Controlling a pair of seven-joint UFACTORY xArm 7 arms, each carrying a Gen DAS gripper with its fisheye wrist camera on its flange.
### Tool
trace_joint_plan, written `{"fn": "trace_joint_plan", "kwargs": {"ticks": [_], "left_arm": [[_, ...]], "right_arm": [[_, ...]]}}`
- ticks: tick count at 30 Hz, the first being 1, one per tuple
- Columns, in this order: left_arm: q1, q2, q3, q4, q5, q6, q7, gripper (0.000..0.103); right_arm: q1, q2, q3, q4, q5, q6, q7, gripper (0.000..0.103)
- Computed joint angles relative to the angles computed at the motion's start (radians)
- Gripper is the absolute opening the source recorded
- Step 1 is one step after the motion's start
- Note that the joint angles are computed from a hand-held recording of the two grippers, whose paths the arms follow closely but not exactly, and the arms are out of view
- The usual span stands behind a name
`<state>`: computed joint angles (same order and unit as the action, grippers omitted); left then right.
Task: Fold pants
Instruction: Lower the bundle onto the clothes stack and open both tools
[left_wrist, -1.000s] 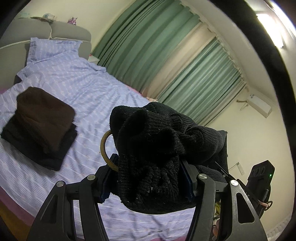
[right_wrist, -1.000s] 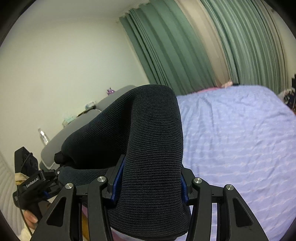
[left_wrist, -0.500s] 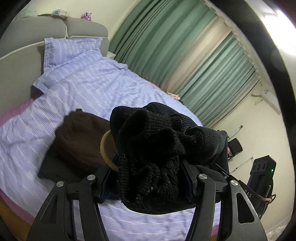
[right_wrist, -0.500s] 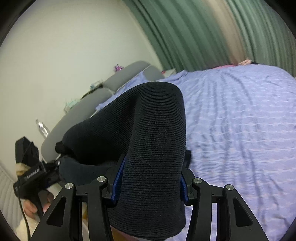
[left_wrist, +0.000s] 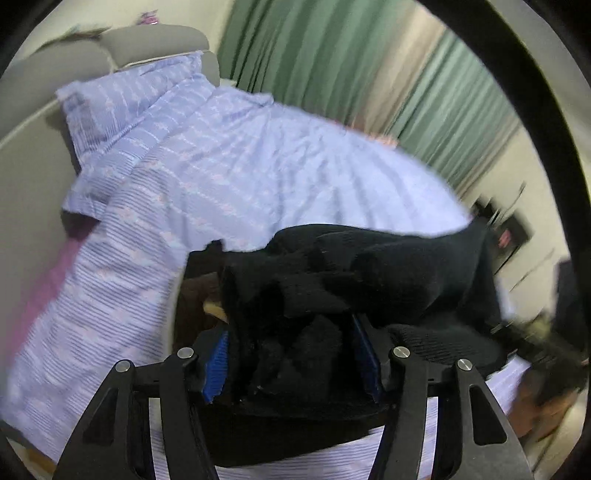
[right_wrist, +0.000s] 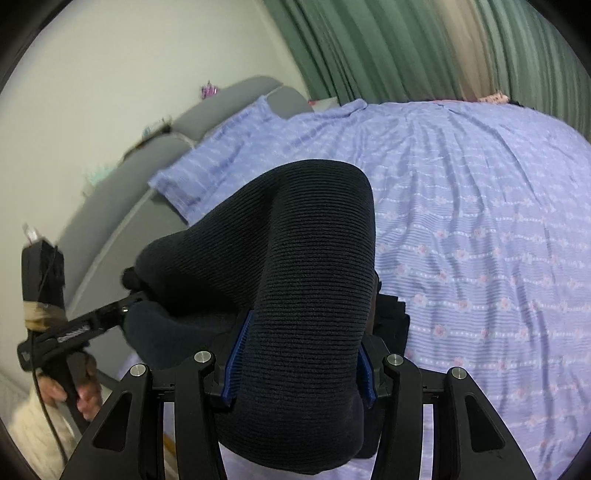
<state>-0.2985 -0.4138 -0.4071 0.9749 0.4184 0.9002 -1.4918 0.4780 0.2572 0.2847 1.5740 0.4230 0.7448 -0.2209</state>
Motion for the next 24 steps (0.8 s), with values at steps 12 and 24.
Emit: {"fn": "trace_joint_plan", "kwargs": {"ticks": [12, 24], "left_arm": [[-0.008, -0.001, 0.034, -0.163, -0.072, -0.124, -0.077, 0.065], [-0.016, -0.036, 0.007, -0.062, -0.087, 0.111, -0.094, 0.073]], "right_arm": [[0.047, 0.114, -0.021, 0.024, -0.148, 0.032, 0.13, 0.058], [0.039, 0.019, -0.004, -0.039, -0.196, 0.011, 0.044, 0.085]]}}
